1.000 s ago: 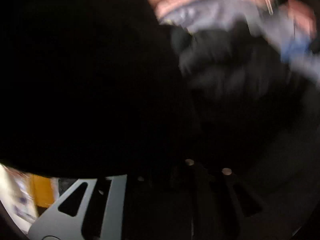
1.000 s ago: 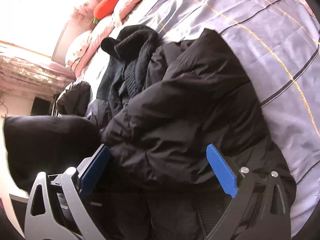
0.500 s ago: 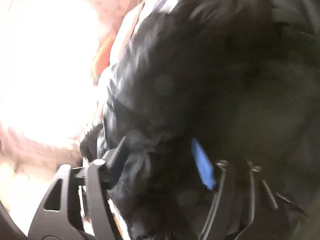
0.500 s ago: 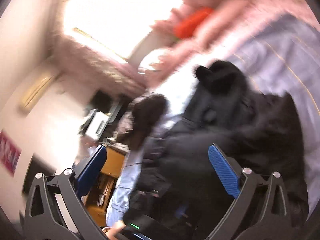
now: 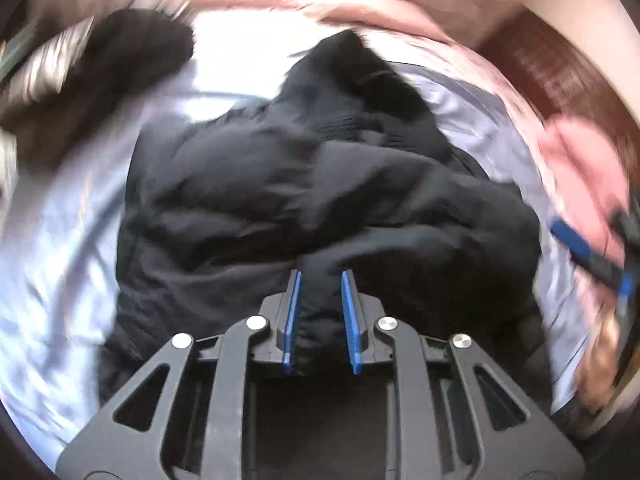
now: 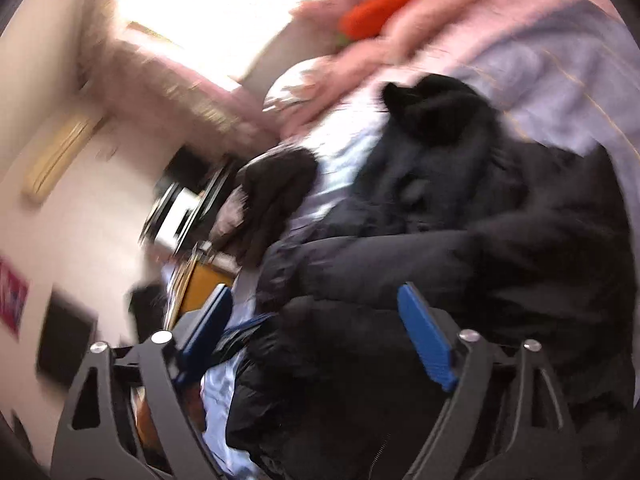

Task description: Fold large clothes

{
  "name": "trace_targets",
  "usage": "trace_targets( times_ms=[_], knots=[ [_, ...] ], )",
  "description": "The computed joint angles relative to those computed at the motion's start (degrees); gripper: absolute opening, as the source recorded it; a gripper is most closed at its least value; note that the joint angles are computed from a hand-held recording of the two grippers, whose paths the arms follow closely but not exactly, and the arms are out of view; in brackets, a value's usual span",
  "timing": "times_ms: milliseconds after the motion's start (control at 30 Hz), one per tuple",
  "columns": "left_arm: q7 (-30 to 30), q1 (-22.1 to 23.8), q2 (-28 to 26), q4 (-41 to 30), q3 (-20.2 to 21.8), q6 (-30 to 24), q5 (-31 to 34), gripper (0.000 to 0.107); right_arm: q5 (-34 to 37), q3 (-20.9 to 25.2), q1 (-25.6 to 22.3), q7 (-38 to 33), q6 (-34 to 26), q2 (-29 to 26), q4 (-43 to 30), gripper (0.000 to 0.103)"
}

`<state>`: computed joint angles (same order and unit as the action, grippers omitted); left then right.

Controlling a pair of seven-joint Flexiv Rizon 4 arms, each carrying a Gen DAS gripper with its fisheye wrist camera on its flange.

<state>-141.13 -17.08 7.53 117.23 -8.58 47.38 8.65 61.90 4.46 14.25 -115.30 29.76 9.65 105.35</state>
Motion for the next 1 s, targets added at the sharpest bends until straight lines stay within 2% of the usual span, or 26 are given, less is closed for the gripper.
trace_targets(
  times_ms=[67,133,200,233,267,333,433,467,500,533,567,633,700,733,767,800,867,933,1000],
  knots=[
    [-0.1,-0.4,-0.7,4.2,1.7,3.5,-6.0,0.027,-6.6,3.6,1.7,1.1,3.9,-0.9,0.0,0.079],
    [-1.1,0.1,-2.6,4.6,1.7,3.3,-7.7,0.028,-17.3,6.6,3.5,7.3,6.3,-3.7,1.0,0.077],
    [-0.1,0.4,-3.0,6.2,2.7,3.8,-9.7,0.029,-23.7,7.5,4.5,12.2,7.3,-6.5,2.2,0.066],
    [-0.7,0.4,-3.9,6.3,2.6,3.8,-11.1,0.029,-25.2,7.5,4.8,13.2,7.9,-8.1,2.7,0.060],
    [2.0,1.3,-4.3,6.6,3.9,4.0,-12.6,0.029,-24.8,7.5,4.8,12.6,8.8,-8.8,3.1,0.059],
    [2.3,1.9,-5.1,6.1,3.8,3.0,-11.5,0.029,-23.7,7.4,4.5,11.5,9.2,-9.3,3.2,0.058],
    [0.3,2.3,-5.7,4.1,3.0,1.0,-8.6,0.029,-27.4,8.3,4.8,13.4,9.4,-8.0,3.9,0.059],
    [-2.6,0.8,-3.4,4.5,3.6,-0.4,-7.5,0.033,-28.1,8.4,4.8,13.7,9.6,-6.6,4.2,0.059],
    [-4.8,1.0,-1.6,4.3,2.6,-2.5,-6.6,0.043,-28.1,8.1,4.8,13.6,9.1,-5.4,4.4,0.059],
    [-5.4,1.3,-0.8,4.1,2.6,-3.5,-6.0,0.048,-28.6,8.1,4.8,13.3,8.6,-3.5,4.8,0.060],
    [-6.6,1.5,1.1,3.3,2.3,-6.9,-4.6,0.052,-30.1,8.2,5.1,13.6,9.0,-2.7,5.2,0.060],
    [-8.6,2.4,2.5,1.4,1.0,-12.2,-0.6,0.055,-35.2,8.9,5.5,15.9,9.6,-0.7,7.4,0.060],
    [-9.7,3.2,1.0,-2.1,-0.9,-21.4,4.2,0.060,-38.0,8.6,5.9,17.4,9.5,-0.3,8.9,0.060],
    [-9.4,3.3,-0.7,-2.0,-0.5,-22.9,3.5,0.063,-39.8,8.7,6.2,18.4,10.2,-1.4,9.7,0.060],
    [-9.3,3.0,-0.9,-0.1,0.8,-20.6,1.3,0.066,-41.9,8.8,6.3,19.5,11.0,-2.4,10.6,0.061],
    [-9.9,3.0,-1.5,0.8,1.4,-18.6,0.0,0.066,-42.7,8.7,6.6,20.3,11.4,-3.8,10.9,0.061],
    [-11.9,2.9,-1.8,-0.9,1.1,-19.7,1.4,0.062,-38.8,7.4,6.6,19.6,10.3,-6.2,9.3,0.062],
    [-14.7,2.3,-0.5,-2.3,0.5,-18.7,3.7,0.059,-36.7,6.6,6.0,19.6,7.1,-6.5,7.0,0.066],
    [-15.8,1.4,2.1,-3.3,-0.4,-14.5,6.9,0.061,-31.0,5.2,4.7,16.7,2.4,-5.5,4.3,0.070]
  ],
)
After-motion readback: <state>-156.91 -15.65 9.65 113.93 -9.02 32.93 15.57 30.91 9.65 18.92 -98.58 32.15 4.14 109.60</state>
